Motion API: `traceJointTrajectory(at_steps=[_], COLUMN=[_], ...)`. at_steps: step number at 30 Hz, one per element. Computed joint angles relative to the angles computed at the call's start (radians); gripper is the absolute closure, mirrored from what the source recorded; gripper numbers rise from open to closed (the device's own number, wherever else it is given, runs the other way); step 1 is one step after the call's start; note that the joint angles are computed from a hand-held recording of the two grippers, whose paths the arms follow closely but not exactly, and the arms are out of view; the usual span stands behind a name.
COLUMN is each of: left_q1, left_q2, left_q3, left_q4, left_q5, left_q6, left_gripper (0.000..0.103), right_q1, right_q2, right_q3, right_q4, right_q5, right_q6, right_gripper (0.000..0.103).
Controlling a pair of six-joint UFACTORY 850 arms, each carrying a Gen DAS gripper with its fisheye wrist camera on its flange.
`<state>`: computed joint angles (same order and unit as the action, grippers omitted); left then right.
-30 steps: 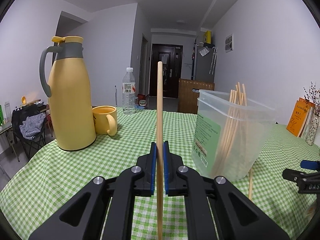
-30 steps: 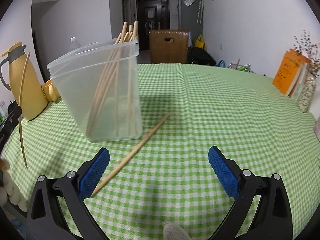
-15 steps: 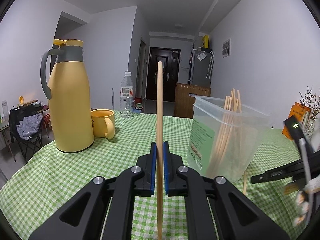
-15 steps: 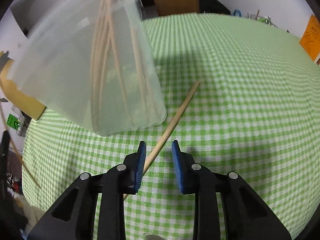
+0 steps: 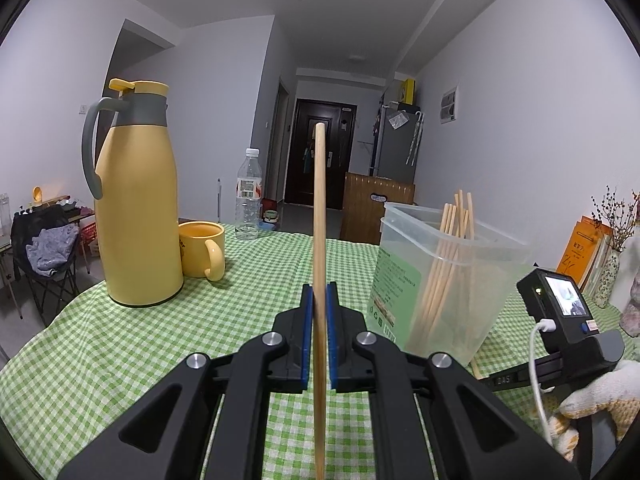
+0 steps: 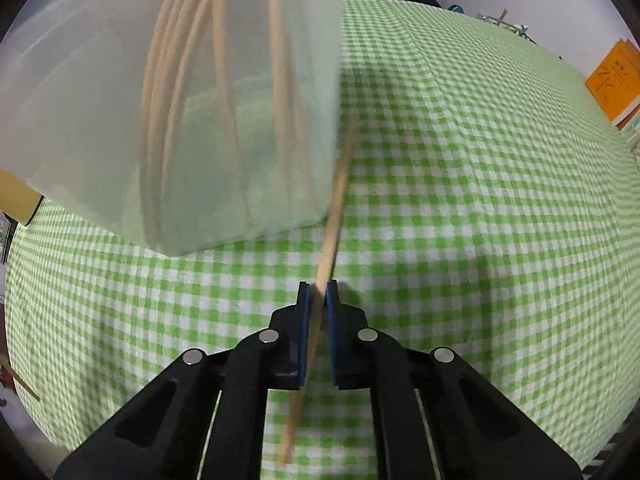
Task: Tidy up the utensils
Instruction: 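Close the right tool on the chopstick and lift it upright, then carry both upright chopsticks over the clear container with both tools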
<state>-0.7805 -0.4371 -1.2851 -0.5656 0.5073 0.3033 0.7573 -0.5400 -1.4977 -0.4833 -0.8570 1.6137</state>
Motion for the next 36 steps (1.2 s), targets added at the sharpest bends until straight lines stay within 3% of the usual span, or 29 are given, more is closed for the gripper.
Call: traceJointTrajectory(at_steps=[12, 18, 22, 26, 32, 36], left_q1=[-0.001, -0.012, -0.016, -0.017, -0.020, -0.021], left_q2=[0.023, 0.047, 0.059, 0.063, 0.061, 0.062], left_q3=[0.027, 0.050, 0.060, 0.058, 0.046, 0.035], left_q4=[0.018, -0.004, -0.023, -0.037, -0.049, -0.047], left_q5=[0.001, 0.020, 0.026, 0.011, -0.011, -0.019], left_q6=[-0.031, -0.012, 0.004, 0.022, 0.050, 0.044], left_gripper=[0.099, 0.099, 0.099, 0.099, 0.099, 0.099], right_q1=[-0.005, -0.028, -0.031, -0.008, 0.042, 0.105], right_q2=[0.149, 0.106, 0.076, 0.074, 0.195, 0.261], right_q3=[0.210, 0.142, 0.098, 0.099, 0.258, 0.337], right_q4=[0.071, 0.181, 0.177, 0.105, -0.184, -0.468], right_q5=[0.115, 0.055, 0.026, 0.041, 0.166, 0.115], right_q6=[-0.058, -0.214, -0.216, -0.105, 0.218, 0.500], right_gripper=[0.096, 0.096, 0.096, 0.096, 0.096, 0.096])
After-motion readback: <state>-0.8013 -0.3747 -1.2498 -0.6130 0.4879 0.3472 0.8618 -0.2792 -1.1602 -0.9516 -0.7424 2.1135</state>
